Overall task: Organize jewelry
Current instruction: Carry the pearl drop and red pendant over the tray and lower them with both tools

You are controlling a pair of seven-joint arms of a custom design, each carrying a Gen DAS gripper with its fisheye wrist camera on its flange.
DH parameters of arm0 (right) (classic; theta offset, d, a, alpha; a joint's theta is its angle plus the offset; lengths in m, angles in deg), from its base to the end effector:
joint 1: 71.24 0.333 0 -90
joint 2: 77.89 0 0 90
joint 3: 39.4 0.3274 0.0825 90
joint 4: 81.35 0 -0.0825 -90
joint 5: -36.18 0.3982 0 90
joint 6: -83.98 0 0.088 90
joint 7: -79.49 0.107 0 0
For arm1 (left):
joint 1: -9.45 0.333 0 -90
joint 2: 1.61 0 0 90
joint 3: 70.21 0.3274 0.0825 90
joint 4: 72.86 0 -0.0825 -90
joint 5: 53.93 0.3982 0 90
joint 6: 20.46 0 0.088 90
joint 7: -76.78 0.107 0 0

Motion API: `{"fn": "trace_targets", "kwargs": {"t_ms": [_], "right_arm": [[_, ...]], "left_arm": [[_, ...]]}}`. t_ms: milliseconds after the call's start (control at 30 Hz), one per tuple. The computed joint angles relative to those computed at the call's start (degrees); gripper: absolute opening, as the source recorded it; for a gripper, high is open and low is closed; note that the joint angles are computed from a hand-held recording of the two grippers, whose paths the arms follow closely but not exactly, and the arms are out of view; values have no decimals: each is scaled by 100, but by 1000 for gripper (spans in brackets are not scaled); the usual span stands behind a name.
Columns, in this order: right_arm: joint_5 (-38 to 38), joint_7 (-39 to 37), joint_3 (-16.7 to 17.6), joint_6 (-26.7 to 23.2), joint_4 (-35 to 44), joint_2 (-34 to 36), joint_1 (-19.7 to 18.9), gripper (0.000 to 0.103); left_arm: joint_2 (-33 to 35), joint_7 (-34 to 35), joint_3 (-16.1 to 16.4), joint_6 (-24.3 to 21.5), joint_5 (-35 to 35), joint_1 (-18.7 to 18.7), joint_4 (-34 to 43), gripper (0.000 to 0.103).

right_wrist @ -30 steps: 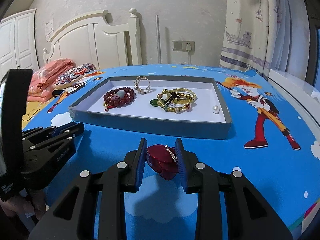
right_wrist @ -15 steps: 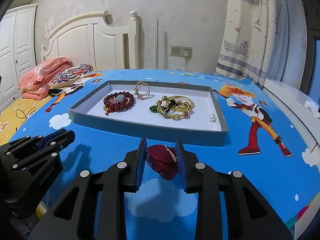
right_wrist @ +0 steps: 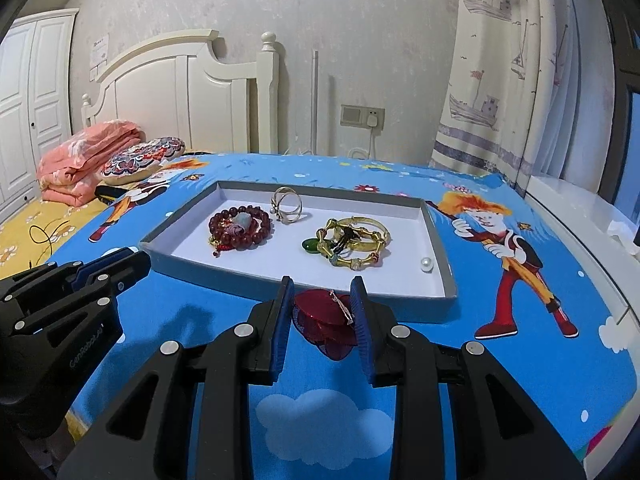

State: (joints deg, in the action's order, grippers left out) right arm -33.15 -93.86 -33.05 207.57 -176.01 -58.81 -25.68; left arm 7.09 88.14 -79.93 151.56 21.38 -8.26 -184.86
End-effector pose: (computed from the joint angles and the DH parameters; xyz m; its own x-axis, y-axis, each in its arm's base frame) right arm 0.4673 0.5203 0.4641 -0.1745 -0.9839 0.0376 -0.5170 0.0591 -0.8539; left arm 0.5259 -0.3465 0.4703 -0.3248 -0.9458 0.0040 -0.5093 0.1714 -0.8434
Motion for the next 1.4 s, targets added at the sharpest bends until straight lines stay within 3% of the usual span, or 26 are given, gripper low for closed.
{"fn": "trace_targets", "kwargs": {"t_ms": [400,900,1400], "right_arm": [[-172,-414,-138,39,341,122,-104,29],[324,-1166,-449,415,1048,601,-383,29],[952,-1964,-668,460,1699,1078,-386,29]], "left_arm": [[532,858,46,-322,-712,-156,817,13],[1577,1366,438,-888,-1084,-641,2322,13],[1936,2188,524,-1069,-1955,-699,2691,13]]}}
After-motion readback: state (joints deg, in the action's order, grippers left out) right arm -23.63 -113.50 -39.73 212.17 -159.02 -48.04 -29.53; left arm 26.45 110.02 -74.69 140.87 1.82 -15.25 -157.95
